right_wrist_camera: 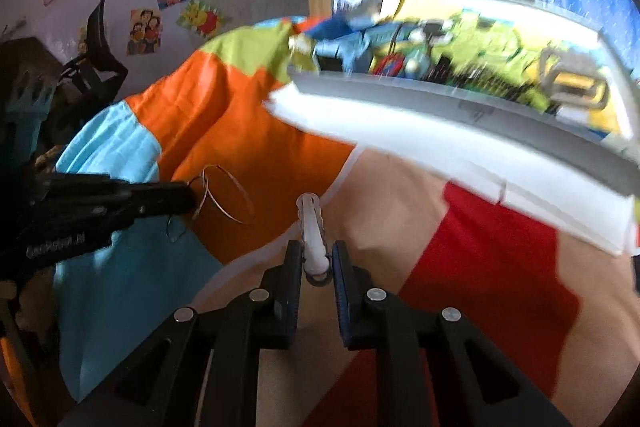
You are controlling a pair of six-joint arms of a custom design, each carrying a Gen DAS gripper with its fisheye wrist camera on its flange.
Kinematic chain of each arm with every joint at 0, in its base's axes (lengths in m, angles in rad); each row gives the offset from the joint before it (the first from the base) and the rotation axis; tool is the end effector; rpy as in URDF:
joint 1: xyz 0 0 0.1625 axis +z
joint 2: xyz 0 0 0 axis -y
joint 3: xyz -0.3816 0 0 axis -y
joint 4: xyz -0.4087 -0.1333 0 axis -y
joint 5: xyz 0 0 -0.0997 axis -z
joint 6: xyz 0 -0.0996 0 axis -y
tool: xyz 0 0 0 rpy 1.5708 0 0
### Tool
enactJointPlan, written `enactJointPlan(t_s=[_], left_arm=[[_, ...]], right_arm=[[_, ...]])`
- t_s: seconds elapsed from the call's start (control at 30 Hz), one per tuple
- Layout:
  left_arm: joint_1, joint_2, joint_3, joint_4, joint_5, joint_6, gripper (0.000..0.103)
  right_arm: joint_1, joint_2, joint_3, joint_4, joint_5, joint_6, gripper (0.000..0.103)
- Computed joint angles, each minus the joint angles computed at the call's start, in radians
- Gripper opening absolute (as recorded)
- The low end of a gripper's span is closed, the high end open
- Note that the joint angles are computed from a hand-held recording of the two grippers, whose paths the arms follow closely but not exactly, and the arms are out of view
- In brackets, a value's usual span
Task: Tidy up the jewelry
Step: 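Grasp the silver hoop earrings with the left tool while the right tool grasps the small white item, then drop the hoops into the tray with the left tool while the right tool drops the white item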
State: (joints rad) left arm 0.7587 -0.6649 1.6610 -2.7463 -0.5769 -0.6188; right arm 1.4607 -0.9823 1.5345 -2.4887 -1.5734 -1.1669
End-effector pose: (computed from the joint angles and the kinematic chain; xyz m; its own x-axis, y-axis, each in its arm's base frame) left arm -0.3083 -0.5909 0.0192 -0.8083 -0.1540 -0.5683 0.3011 0.7213 -0.6237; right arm 0.0566 -0.6990 0.2082 -0.4849 -0.8100 0.3298 -0.8735 0.4667 -0.1383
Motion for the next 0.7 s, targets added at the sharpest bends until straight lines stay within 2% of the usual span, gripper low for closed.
enactJointPlan(t_s=[0.13, 0.4, 0.57, 0.7], left_arm=[[0.005, 0.030, -0.068, -0.060, 0.014, 0.112, 0.001], [0.027, 0.094, -0.221, -0.109, -0.001, 0.288, 0.001], [0.054, 0.172, -0.385, -0.125, -0.031, 0.399, 0.001], [0.084, 0.250, -0.537, -0.119, -0.078, 0.481, 0.001]], right_arm=[[0.001, -0.013, 0.007, -0.053, 0.035, -0.018, 0.015], [-0.003, -0.008, -0.038, -0.090, 0.112, 0.017, 0.015], [0.004, 0.015, -0.097, -0.150, 0.150, 0.040, 0.015], [0.014, 0.076, -0.212, -0.197, 0.148, 0.100, 0.015]])
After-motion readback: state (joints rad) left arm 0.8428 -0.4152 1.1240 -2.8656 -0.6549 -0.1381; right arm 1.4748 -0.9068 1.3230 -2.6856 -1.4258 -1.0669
